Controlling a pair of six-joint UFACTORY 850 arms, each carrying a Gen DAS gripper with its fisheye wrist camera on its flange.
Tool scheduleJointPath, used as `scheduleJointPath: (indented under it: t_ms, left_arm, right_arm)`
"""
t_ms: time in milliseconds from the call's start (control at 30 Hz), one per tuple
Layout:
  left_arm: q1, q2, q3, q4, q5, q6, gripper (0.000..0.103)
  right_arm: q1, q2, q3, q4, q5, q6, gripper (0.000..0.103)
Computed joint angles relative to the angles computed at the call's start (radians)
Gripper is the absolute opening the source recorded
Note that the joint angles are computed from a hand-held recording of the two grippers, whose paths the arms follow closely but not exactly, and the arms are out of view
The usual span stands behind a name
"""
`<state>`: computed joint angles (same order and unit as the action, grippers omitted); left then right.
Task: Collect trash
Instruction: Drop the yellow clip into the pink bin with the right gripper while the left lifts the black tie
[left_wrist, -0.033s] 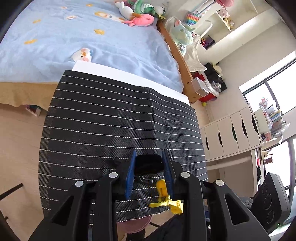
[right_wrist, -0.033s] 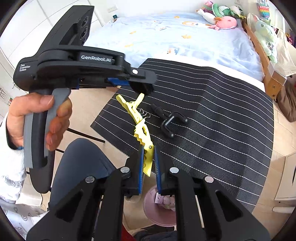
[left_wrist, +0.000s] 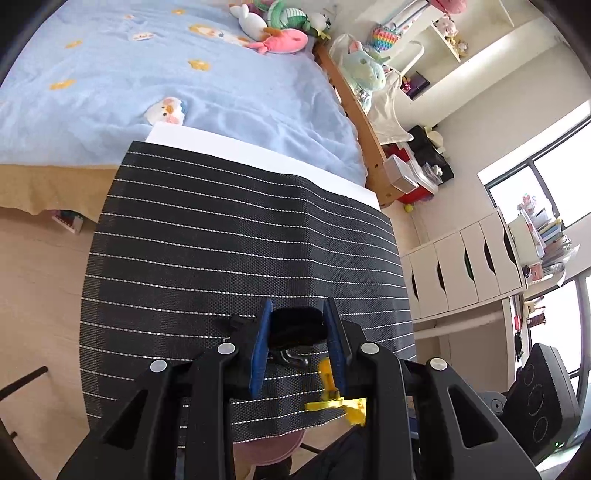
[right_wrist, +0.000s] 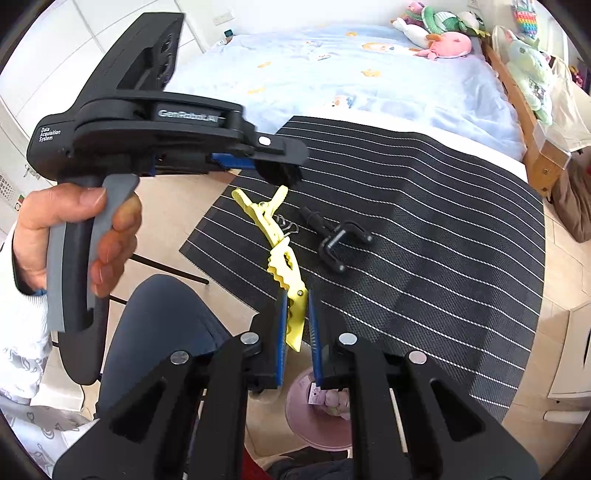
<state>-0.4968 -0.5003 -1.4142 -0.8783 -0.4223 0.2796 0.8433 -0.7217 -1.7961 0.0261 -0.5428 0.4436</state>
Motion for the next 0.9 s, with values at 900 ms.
scheduleJointPath:
  t_ms: [900]
  left_arm:
    - [-0.145,0.224,0.238,0.551,0.266,-0.166,0.028]
  right_arm:
    - [0.04,0.236,0.293,-0.307,0.057,0.363,0.011]
